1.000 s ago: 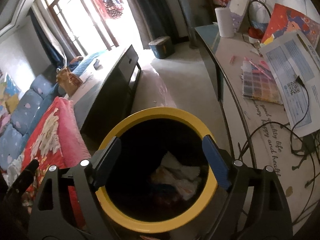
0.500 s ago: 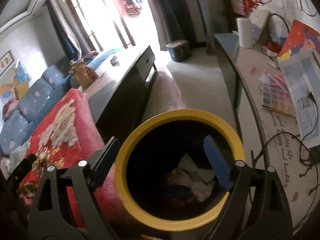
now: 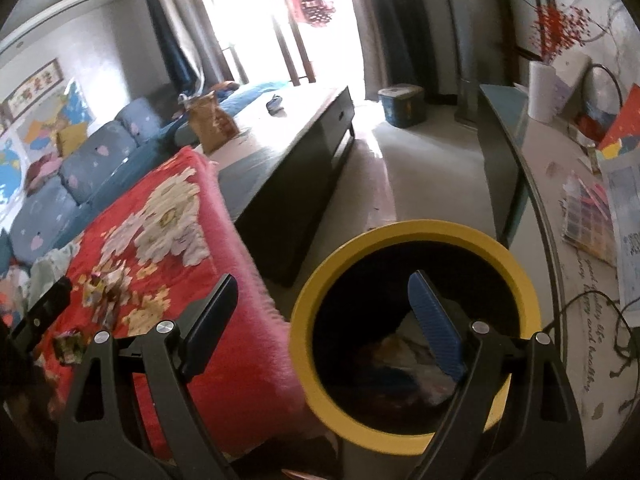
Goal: Collect trash
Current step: 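Move both tools back to the wrappers on the bedspread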
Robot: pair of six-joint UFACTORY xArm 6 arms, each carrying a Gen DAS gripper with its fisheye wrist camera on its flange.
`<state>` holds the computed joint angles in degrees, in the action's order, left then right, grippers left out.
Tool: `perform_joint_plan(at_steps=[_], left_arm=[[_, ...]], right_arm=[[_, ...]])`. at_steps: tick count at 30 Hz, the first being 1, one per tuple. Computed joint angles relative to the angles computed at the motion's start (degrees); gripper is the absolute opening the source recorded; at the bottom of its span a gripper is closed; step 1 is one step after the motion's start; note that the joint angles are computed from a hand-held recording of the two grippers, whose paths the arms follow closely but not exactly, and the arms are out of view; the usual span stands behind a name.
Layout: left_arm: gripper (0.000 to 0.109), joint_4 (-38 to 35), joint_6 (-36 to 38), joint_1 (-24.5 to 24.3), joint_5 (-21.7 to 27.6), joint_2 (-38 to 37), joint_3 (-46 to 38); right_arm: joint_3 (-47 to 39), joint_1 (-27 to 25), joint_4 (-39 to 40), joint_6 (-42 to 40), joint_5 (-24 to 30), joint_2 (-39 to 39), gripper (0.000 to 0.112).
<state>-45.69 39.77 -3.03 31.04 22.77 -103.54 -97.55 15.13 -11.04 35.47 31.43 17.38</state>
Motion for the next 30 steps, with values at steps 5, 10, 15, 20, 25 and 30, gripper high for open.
perform_joint_plan(at_steps=[5,10,15,20,25,30], left_arm=[[0.096,-0.2,-0.2,1.4,-1.7,-1.3,1.6],[0.096,-0.4,-0.4,2.8,-3.2,-2.1,2.3],[0.096,-0.3,-0.6,4.2,-4.9,-3.2,3.4],[0.096,0.2,-0.9,6.1,-6.2,-4.5,4.9],[0.096,0.8,-1.4,8.2,-7.0,-5.5,6.1],[0.096,0.6,-1.6,10.2,-7.5,-6.1,6.8]], right_arm=[[-2.6,1.6,1.3,-2.5,0.7,1.5,0.079],[-5.7,3.0,3.0,-5.2,1.4,3.2,0.079],[-8.6,4.6,5.3,-8.4,2.0,4.9,0.079],[-13.0,6.7,7.3,-11.7,3.3,7.5,0.079],[-19.5,8.7,8.9,-14.5,5.7,11.3,0.079],[-26.5,10.8,10.3,-16.6,8.3,15.3,0.079]])
